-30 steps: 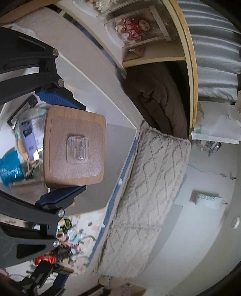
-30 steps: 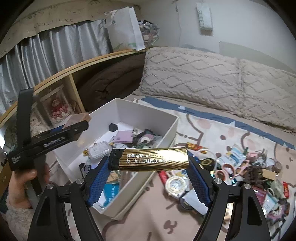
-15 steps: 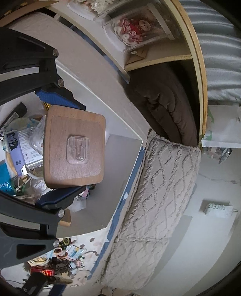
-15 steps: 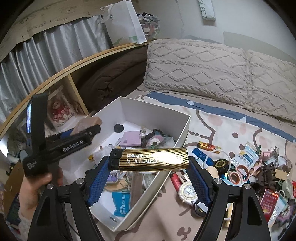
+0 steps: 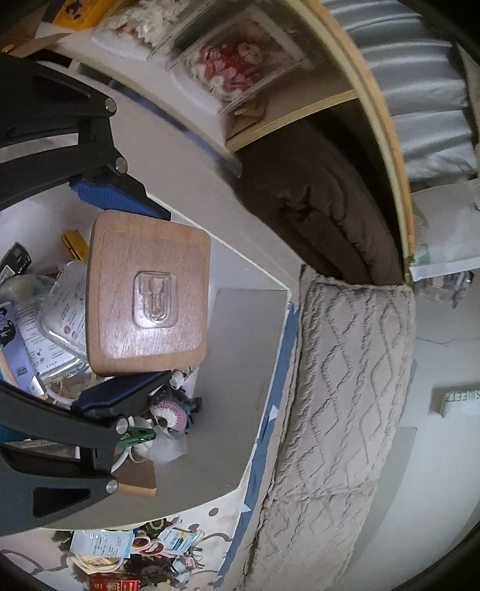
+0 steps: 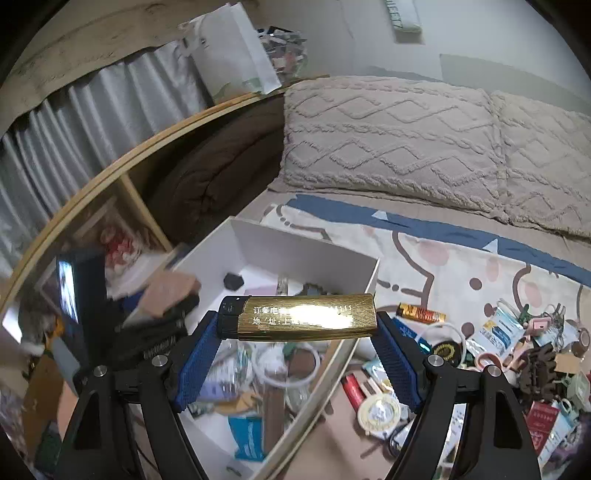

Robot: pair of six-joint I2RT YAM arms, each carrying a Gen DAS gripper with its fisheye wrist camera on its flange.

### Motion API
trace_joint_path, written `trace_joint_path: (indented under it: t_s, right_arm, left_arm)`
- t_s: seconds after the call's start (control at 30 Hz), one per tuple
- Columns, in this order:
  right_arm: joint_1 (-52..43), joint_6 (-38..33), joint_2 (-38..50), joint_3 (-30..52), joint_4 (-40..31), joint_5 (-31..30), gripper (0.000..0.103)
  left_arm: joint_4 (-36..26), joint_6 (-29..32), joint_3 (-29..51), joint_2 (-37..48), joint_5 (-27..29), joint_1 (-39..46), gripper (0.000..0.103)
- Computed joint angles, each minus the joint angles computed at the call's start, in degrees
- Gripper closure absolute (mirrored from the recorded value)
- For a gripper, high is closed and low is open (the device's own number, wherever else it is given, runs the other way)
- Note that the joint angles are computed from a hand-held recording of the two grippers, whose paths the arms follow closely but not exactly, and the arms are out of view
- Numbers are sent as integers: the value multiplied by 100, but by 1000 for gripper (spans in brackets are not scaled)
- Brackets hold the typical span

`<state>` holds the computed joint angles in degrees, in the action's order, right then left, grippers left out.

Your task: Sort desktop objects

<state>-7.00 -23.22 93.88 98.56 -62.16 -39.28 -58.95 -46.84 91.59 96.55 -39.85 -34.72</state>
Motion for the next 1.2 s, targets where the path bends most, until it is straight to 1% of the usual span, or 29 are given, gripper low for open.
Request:
trace_joint_path:
  t_s: [0.1, 0.13, 0.27, 0.4, 0.43, 0.5, 0.63, 0.7, 0.77, 0.9, 1.0, 1.1, 1.2]
  right_arm:
    - [152, 213, 263, 379, -144, -24, 21]
    - [200, 242, 318, 453, -166, -7, 21]
    - [532, 442, 532, 740, -216, 201, 21]
    - [862, 604, 735, 941, -277, 402, 21]
    - [947, 659, 767, 951, -254, 463, 21]
    - [1104, 749, 821, 958, -216, 580, 21]
    - [1395, 987, 1021, 1047, -151, 764, 21]
    - [1514, 1112, 1140, 1148, -135, 842, 21]
    - [1637, 1254, 1285, 1276, -116, 972, 21]
    - [1847, 1508, 1587, 1509, -129, 1160, 21]
    - [2025, 1641, 1823, 1639, -199, 1354, 21]
    - [2217, 1674, 2239, 1993, -525, 1598, 21]
    - [2377, 1771, 2463, 2072, -487, 1814, 21]
  left_arm:
    - [302, 101, -255, -190, 284, 85, 27]
    - [308, 101, -256, -184, 344, 96, 27]
    - [-31, 98, 50, 129, 538, 135, 27]
    - [-60, -18, 22, 134, 538, 165, 26]
    - [-4, -48, -35, 81, 540, 173, 25]
    - [152, -64, -177, -55, 582, 183, 9]
    - [461, -52, -446, -335, 662, 231, 8]
    - [473, -54, -504, -419, 671, 253, 8]
    - [370, -29, -521, -467, 564, 241, 8]
    - [671, 62, -846, -812, 726, 277, 8]
    - [545, -26, -815, -882, 493, 214, 8]
    - [538, -106, -866, -1058, 282, 131, 8]
    - [588, -126, -978, -1299, 128, 61, 8]
